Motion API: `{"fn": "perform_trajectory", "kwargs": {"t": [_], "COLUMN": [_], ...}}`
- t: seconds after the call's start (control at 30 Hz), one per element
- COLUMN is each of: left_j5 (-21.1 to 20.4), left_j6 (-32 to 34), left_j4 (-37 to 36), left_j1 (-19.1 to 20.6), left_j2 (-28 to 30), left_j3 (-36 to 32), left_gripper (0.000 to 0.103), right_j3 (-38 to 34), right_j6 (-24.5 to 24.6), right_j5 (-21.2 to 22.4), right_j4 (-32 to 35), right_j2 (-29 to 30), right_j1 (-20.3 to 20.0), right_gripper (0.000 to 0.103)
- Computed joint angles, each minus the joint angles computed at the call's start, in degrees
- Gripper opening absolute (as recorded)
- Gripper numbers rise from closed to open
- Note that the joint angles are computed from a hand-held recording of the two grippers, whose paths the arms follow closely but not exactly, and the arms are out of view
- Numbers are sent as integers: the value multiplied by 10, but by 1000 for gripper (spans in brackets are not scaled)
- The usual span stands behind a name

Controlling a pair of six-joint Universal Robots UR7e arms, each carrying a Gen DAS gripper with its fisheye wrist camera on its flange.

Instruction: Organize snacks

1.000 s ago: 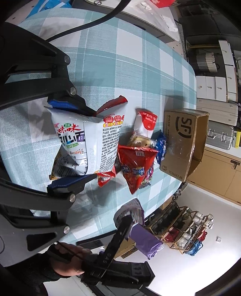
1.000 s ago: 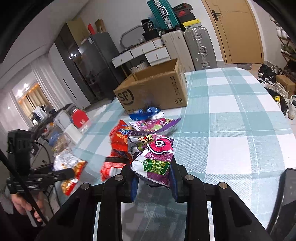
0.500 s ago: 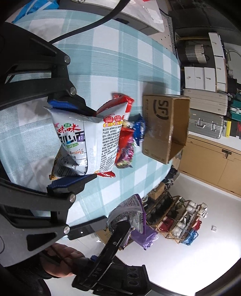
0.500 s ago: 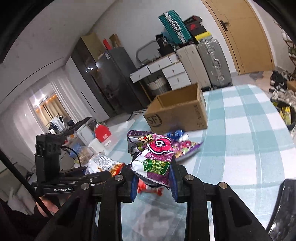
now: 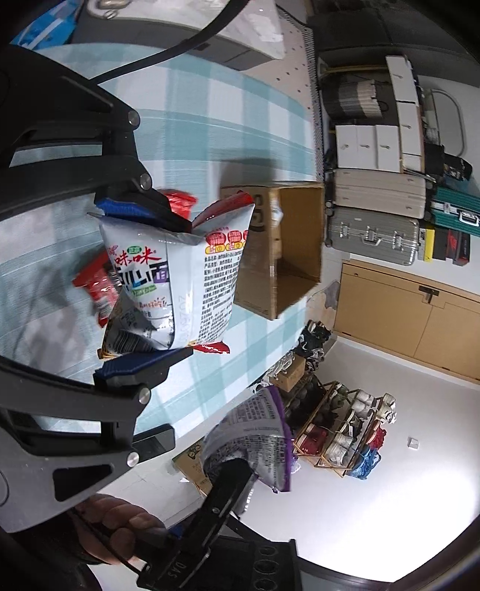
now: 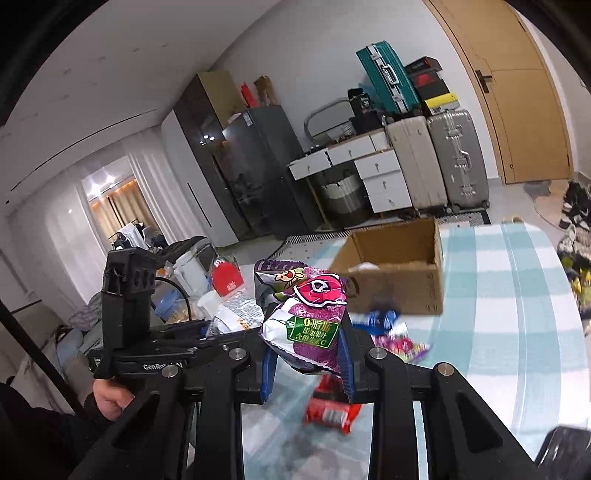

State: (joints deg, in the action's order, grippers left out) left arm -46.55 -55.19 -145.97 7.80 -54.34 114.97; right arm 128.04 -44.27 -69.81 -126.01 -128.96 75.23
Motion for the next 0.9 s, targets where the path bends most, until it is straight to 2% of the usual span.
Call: {"fn": "perform_trajectory", "kwargs": {"t": [0.1, 0.37, 0.53, 0.9], "left_j5": [4, 21, 36, 34], "left_j6": [25, 75, 93, 154], "left_j4": [8, 20, 43, 80], "left_j1": [8, 42, 65, 132], "left_j2": [0, -4, -1, 48], "left_j3": [-19, -67, -106, -230], "left_gripper": [55, 55, 55, 55], "right_j3": [-21, -78, -112, -194], "right_j6": [21, 67, 84, 112], "right_j5": [-20, -45, -77, -118], "right_j4": [-19, -53, -88, -141], "right_j2": [32, 112, 168, 286], "right_j1": [40, 104, 145, 188], "right_gripper": [28, 28, 28, 28]}}
